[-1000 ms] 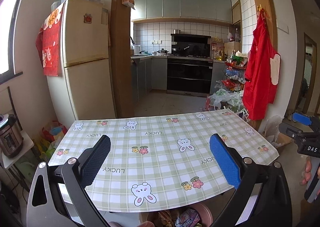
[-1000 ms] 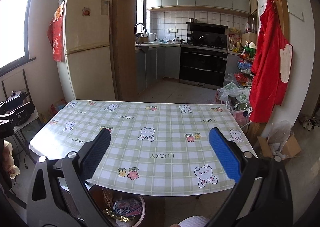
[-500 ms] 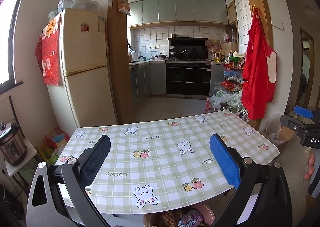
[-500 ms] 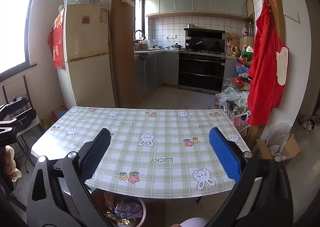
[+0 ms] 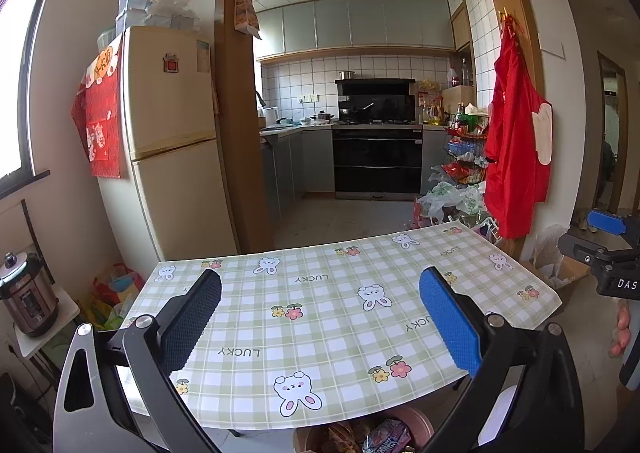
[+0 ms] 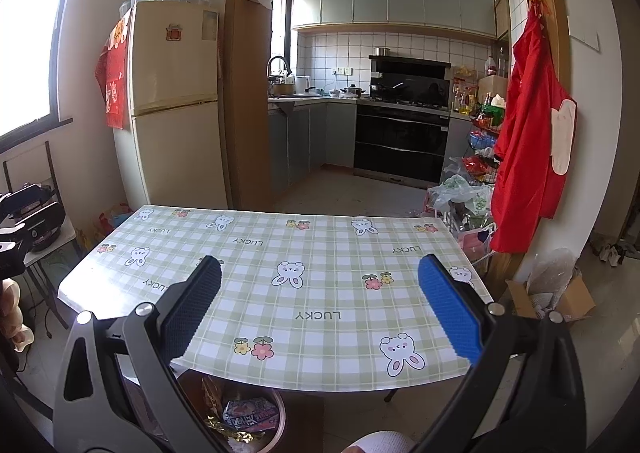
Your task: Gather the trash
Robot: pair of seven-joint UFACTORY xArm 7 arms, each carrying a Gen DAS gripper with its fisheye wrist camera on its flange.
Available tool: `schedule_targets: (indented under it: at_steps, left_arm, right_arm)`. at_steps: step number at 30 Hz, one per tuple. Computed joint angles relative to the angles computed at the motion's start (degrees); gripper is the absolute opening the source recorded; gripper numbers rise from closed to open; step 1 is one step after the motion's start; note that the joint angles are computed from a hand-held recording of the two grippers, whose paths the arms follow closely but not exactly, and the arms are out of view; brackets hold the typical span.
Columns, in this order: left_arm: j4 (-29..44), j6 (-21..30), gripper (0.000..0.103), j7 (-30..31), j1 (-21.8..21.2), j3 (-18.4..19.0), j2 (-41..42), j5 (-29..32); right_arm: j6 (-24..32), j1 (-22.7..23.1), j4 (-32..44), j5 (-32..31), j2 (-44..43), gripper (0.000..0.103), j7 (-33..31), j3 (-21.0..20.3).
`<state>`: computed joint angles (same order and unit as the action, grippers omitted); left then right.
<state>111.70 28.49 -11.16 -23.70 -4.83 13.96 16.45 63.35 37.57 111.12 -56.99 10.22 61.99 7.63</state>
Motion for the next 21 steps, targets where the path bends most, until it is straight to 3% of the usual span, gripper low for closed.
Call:
schedule_targets:
  at_steps: [21]
  left_arm:
    - [-1.41,-0.27,0.097,0.52,-0.38,0.05,-0.95,2.12]
  right_arm:
    - [2.98,1.34,1.67,-0.79,0.97,0.097,-0.98,-0.25]
